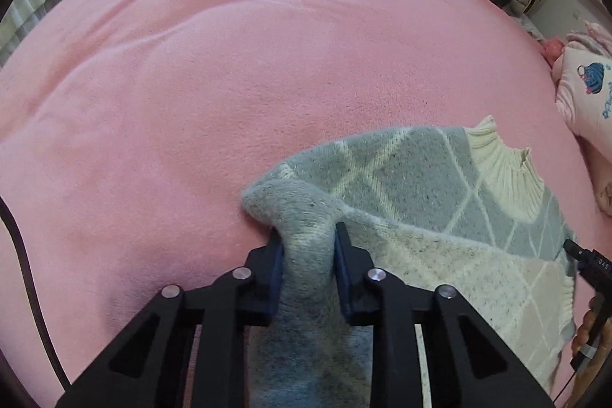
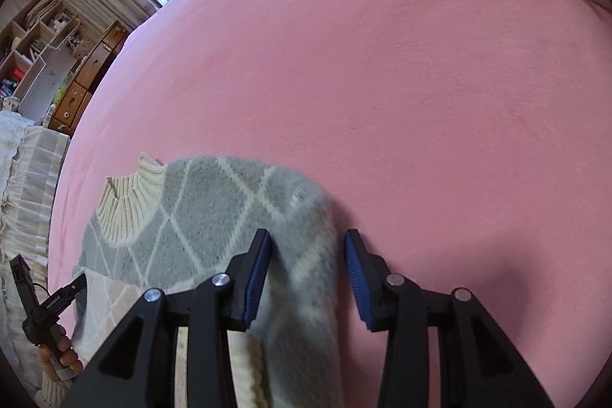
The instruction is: Fold small clothes
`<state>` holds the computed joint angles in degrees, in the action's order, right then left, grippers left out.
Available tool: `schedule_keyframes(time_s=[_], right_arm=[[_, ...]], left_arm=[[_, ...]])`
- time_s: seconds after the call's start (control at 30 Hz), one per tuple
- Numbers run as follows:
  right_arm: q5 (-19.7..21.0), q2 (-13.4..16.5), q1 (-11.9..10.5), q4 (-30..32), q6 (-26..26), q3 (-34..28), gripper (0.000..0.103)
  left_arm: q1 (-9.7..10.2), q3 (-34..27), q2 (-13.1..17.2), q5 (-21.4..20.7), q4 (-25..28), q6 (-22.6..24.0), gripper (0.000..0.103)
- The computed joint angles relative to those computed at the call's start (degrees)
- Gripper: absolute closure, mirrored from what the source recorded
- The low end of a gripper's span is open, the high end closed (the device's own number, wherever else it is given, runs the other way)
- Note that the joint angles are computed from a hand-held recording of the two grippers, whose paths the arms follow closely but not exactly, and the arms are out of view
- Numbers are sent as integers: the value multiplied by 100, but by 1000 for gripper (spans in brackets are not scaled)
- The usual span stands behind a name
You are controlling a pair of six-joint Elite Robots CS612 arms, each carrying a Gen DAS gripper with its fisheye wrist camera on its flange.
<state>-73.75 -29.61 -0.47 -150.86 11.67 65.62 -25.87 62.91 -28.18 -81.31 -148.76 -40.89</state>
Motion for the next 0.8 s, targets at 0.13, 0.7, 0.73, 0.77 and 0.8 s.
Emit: schedule_keyframes(time_s=[0.13,0.7,0.73,0.77,0.8], right_arm=[[-895,-33,200,-341,-345,8,87],[-1675,-342,376,-548,-717,438,61],[-1658,-449,375,-687,-779,592,59],[-1666,-589,377,-842,-841,784,59],[-1649,-703,377,-936,-878,937,59]], left_arm=[[-166,46,-51,756,-61,127,87],[-413,20,-197,1826,861,172,26],[-437,157,-288,1844,694,191,26],[-454,283,-391,1853,564,235,26],[-490,464,-532,1864,443,280,26]])
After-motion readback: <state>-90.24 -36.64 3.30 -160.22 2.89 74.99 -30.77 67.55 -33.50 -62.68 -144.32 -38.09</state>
